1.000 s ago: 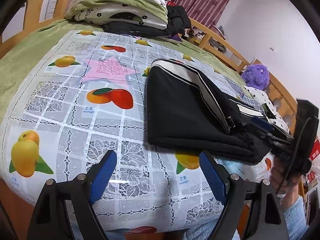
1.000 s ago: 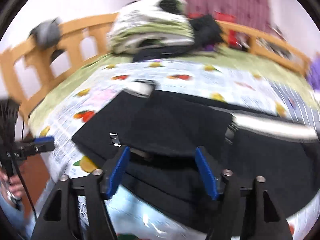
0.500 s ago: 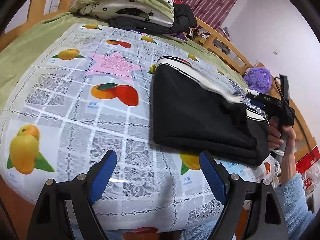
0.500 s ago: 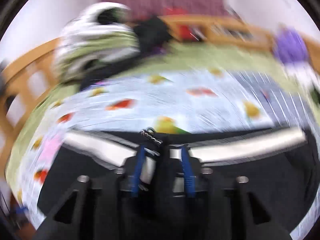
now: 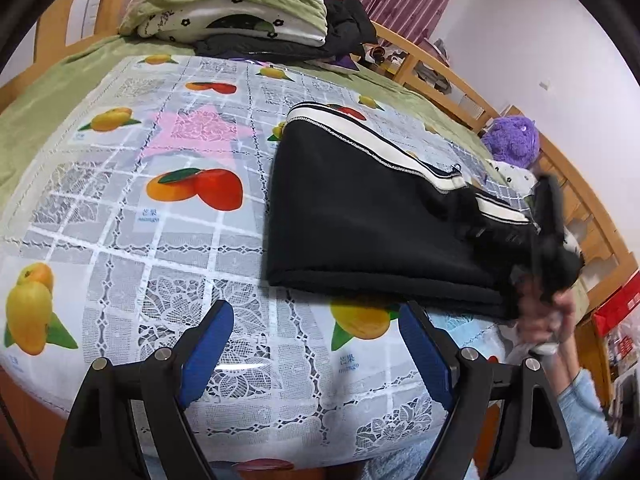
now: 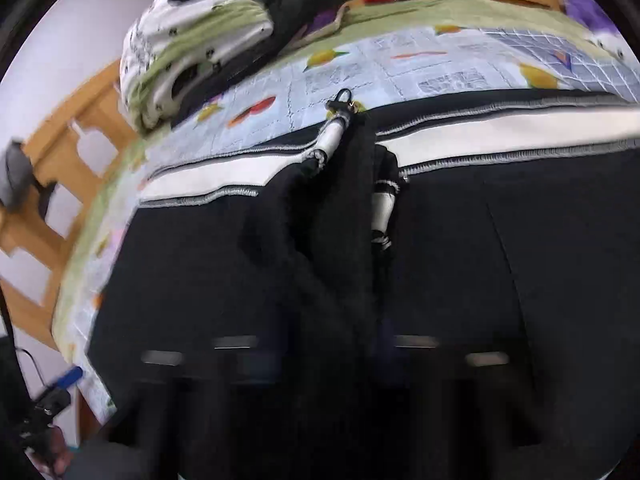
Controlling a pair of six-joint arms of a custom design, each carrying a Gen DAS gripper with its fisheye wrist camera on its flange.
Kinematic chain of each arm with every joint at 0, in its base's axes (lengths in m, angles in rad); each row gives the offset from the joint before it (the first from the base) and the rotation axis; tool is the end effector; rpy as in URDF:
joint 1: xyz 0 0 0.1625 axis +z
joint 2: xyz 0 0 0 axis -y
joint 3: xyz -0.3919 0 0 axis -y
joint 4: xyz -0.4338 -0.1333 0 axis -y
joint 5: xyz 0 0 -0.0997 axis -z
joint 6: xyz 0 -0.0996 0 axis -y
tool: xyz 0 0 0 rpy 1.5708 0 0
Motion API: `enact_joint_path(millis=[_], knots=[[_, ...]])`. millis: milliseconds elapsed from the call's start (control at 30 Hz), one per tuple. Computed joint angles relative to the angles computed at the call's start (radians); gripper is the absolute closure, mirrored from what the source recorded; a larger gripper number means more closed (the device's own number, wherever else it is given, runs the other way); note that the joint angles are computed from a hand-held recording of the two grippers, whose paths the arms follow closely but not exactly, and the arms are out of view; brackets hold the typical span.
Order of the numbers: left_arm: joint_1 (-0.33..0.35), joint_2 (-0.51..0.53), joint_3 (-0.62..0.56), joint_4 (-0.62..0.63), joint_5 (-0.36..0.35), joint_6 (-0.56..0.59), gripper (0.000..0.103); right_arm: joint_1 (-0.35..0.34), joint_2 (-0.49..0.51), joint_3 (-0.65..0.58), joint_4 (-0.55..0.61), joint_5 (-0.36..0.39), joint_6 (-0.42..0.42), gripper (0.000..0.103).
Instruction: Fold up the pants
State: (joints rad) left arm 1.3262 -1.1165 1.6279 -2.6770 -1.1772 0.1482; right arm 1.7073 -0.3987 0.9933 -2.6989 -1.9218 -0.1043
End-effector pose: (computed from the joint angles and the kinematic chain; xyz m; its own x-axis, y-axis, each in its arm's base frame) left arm 0.0007 -0.7056 0.2820 -0.9081 0.1336 -0.3969 0.3384 0.7926 -0.5073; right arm 0.2143 -0.8325 0.0418 -0.9367 -0.0436 0.3474 -0.2159 0.8531 -0.4750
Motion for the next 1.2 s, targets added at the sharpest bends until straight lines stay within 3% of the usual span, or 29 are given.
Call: enact_joint_path(millis=[67, 133, 267, 300, 367, 400, 433, 467, 500, 567, 633, 700, 800, 900, 1067, 1200], knots=[[-0.009, -0.005, 0.010, -0.011, 0.024, 0.011, 0.020, -0.026, -0.075, 0.090, -0.135, 0.162, 0.051, 0.089], [-0.014, -0.008, 0.013, -0.017, 0.035, 0.009, 0.020, -0.037, -0.092, 0.105, -0.150, 0.189, 0.078, 0.089], [-0.016, 0.003, -0.003, -0.014, 0.011, -0.016, 0.020, -0.018, -0.032, 0.040, 0.045, -0.025, 0.019, 0.068], [-0.021, 0.012, -0.010, -0.018, 0.029, -0.013, 0.020, -0.011, -0.039, 0.059, 0.042, -0.056, -0.017, 0.069], [-0.029, 0.029, -0.025, -0.017, 0.075, -0.012, 0.020, 0.020, -0.090, 0.179, -0.092, -0.139, -0.086, 0.063], [-0.031, 0.040, -0.036, -0.009, 0.093, -0.010, 0.020, 0.025, -0.108, 0.223, -0.145, -0.140, -0.105, 0.058], [-0.032, 0.042, -0.039, -0.004, 0.091, -0.009, 0.020, 0.030, -0.131, 0.293, -0.240, -0.131, -0.132, 0.050], [-0.030, 0.043, -0.042, 0.005, 0.077, -0.015, 0.020, 0.029, -0.136, 0.322, -0.296, -0.124, -0.157, 0.033], [-0.032, 0.042, -0.041, 0.010, 0.074, -0.020, 0.021, 0.033, -0.132, 0.342, -0.341, -0.143, -0.185, 0.031], [-0.041, 0.031, -0.025, 0.015, 0.081, -0.016, 0.021, 0.052, -0.101, 0.366, -0.465, -0.223, -0.223, 0.031], [-0.058, 0.011, 0.002, 0.011, 0.110, -0.005, 0.021, 0.074, -0.105, 0.387, -0.512, -0.288, -0.201, 0.033], [-0.075, -0.019, 0.036, -0.004, 0.133, -0.006, 0.021, 0.085, -0.147, 0.449, -0.523, -0.266, -0.141, 0.043], [-0.104, -0.069, 0.079, -0.016, 0.166, -0.022, 0.021, 0.115, -0.193, 0.508, -0.558, -0.276, -0.106, 0.043], [-0.135, -0.117, 0.106, -0.006, 0.176, -0.051, 0.023, 0.168, -0.186, 0.501, -0.628, -0.414, -0.130, 0.043], [-0.195, -0.200, 0.132, 0.055, 0.193, -0.077, 0.023, 0.224, -0.298, 0.560, -0.500, -0.470, -0.013, 0.043], [-0.235, -0.266, 0.156, 0.101, 0.212, -0.073, 0.023, 0.271, -0.369, 0.618, -0.494, -0.495, -0.039, 0.040]])
